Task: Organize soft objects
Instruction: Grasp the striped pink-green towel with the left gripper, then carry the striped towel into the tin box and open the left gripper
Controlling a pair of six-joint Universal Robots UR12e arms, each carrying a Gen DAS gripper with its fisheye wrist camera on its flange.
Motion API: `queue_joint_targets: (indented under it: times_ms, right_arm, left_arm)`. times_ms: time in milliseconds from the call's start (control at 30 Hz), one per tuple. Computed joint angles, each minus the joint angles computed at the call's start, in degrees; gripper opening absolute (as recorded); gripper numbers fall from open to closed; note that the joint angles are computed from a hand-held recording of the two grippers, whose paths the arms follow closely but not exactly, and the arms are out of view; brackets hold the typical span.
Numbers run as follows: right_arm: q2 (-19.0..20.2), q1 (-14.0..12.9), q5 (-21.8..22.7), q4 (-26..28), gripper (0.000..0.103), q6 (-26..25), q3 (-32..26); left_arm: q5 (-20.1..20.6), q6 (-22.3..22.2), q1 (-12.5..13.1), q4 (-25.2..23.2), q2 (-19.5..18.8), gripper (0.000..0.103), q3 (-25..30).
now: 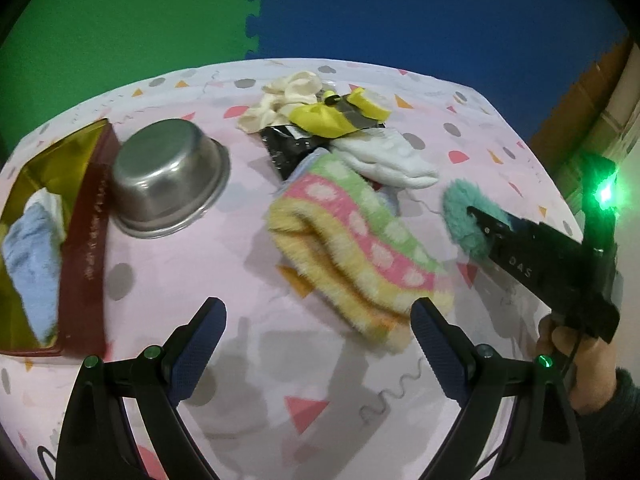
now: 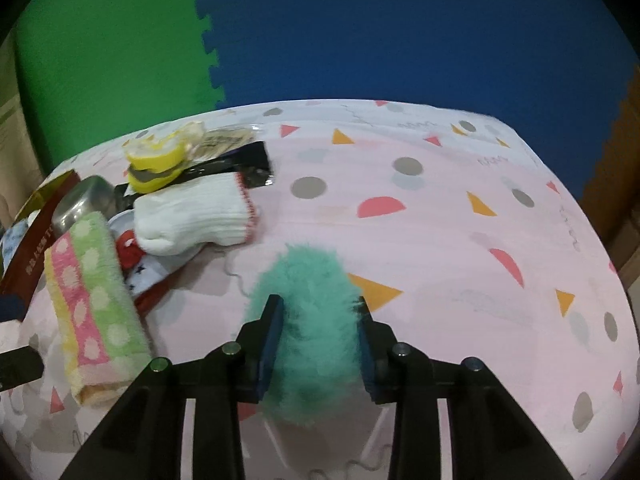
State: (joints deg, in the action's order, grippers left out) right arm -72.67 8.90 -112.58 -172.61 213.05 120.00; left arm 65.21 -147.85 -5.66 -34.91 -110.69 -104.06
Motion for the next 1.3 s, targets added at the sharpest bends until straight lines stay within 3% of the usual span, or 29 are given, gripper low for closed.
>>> queue_joint_targets:
  times_ms: [133,333,500,533,667,867,1300]
  right_arm:
    - [-0.46,-1.35,2.99,-1.97,0.033,2.61,1.47]
    - [-0.18,-1.15,2.45,-1.63,0.033,2.33,1.25]
    - [-0.12,-1.23,2.87,-2.01,0.034,2.55,1.30]
    - [-0.11,-1.22,2.91,-2.03,0.034,2.52,1.29]
    - [-0.12,-1.26,3.01,-2.11,0.034,2.53,1.32]
    - [-0.12,-1.27,3.01,-2.12,0.035,2.53,1.34]
    - [-0.13,-1.35,3.25,-2.39,0.035,2.56,1.42]
  left_arm:
    - [0.30,-1.81,-0.93,-0.23,-1.04,0.092,0.88]
    - [1.39,-2.39,-1.92,1.59,-2.04,0.087,1.29]
    - [-0.64,-0.52,-1.75,-0.76,-2.03,0.049,1.68]
    - [-0.89,-0.29,-1.71,-1.00,-1.92,0.046,1.63]
    - [-1.68,0.65,-1.40,0.88,-1.26,0.014,0.78]
    - [-4.79,1.03,-0.28,-0.85,-0.41,0.010,1.15]
    - [-6.06,4.73,0.48,0.13,1.79,0.009,0.25]
